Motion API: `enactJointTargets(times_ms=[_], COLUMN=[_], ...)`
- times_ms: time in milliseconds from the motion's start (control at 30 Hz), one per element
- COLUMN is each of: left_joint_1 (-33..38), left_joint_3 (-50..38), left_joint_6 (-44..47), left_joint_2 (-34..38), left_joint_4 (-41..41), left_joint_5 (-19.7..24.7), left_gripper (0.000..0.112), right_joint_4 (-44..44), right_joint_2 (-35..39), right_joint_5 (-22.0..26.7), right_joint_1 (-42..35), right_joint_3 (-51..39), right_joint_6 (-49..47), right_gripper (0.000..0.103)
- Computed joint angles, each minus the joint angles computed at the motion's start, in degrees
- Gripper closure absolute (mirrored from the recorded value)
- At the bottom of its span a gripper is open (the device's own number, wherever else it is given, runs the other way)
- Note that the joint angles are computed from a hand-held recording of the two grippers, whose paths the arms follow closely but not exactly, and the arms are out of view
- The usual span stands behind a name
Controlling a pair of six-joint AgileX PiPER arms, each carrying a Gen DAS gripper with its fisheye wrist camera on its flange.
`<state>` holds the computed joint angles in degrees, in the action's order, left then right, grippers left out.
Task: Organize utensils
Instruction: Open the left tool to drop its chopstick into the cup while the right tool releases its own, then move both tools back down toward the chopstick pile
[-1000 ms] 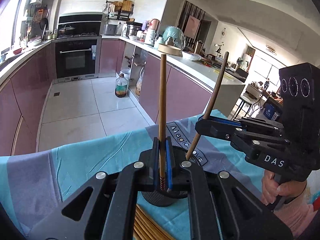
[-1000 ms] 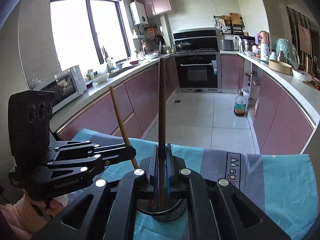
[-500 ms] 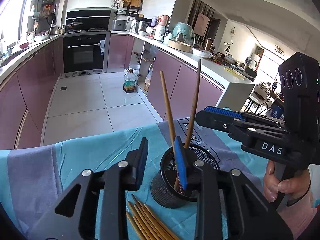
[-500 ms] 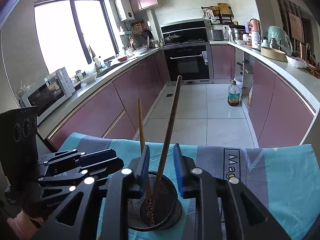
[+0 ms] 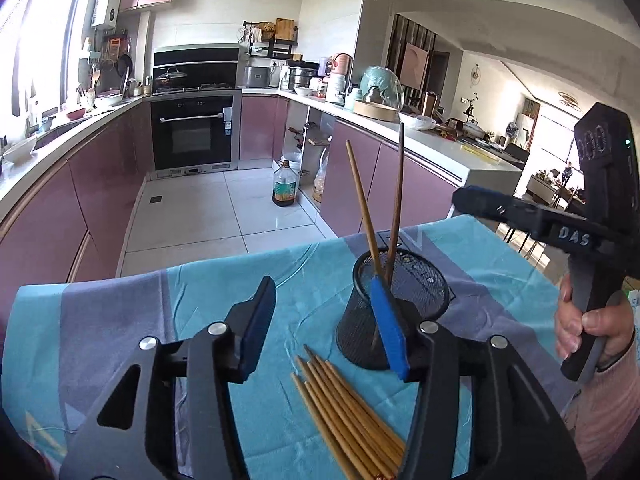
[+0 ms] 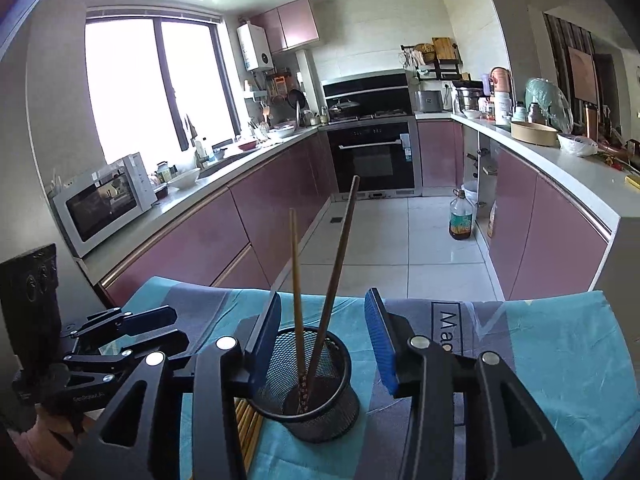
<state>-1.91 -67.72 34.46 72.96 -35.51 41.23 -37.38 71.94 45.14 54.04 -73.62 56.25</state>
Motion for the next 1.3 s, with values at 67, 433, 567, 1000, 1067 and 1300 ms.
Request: enactJointTargets(times_ms=[67, 433, 567, 1000, 1067, 1300], left_joint_1=[1.48, 6.43, 6.19, 1.5, 0.84, 0.39], left_joint_3=[3.11, 19.37, 22.16, 26.53, 26.89, 26.96], left_joint_6=[1.88, 8.39, 8.67, 5.33, 4.78, 4.03], left_joint_2=[-2.07, -8.48, -8.82, -9.6, -9.64, -9.2], left_joint_4=[-0.16, -0.88, -0.69, 1.88, 2.34, 3.2], left_joint_5=[0.28, 2.05, 1.45, -0.59, -1.11, -1.29], left_gripper=[0.062, 0.062, 0.062, 0.061, 0.061, 0.063], right_joint_4=[-1.79, 3.57, 5.94, 7.26, 6.8, 6.37], right_joint_2=[-2.31, -0.94, 1.9, 6.39, 6.95, 10.3], right_joint_5=[0.33, -2.83, -4.72, -3.68, -3.47, -0.9], right_joint_1=[3.0, 12.35, 12.98, 13.94, 14.43, 15.32], right_joint_3=[1.73, 11.49, 13.26, 12.83, 12.78, 10.46], right_joint_6=[1.13, 5.84, 7.08, 9.06, 9.27, 9.29], right_gripper=[0.061, 0.06, 0.061, 0.062, 0.064, 0.068])
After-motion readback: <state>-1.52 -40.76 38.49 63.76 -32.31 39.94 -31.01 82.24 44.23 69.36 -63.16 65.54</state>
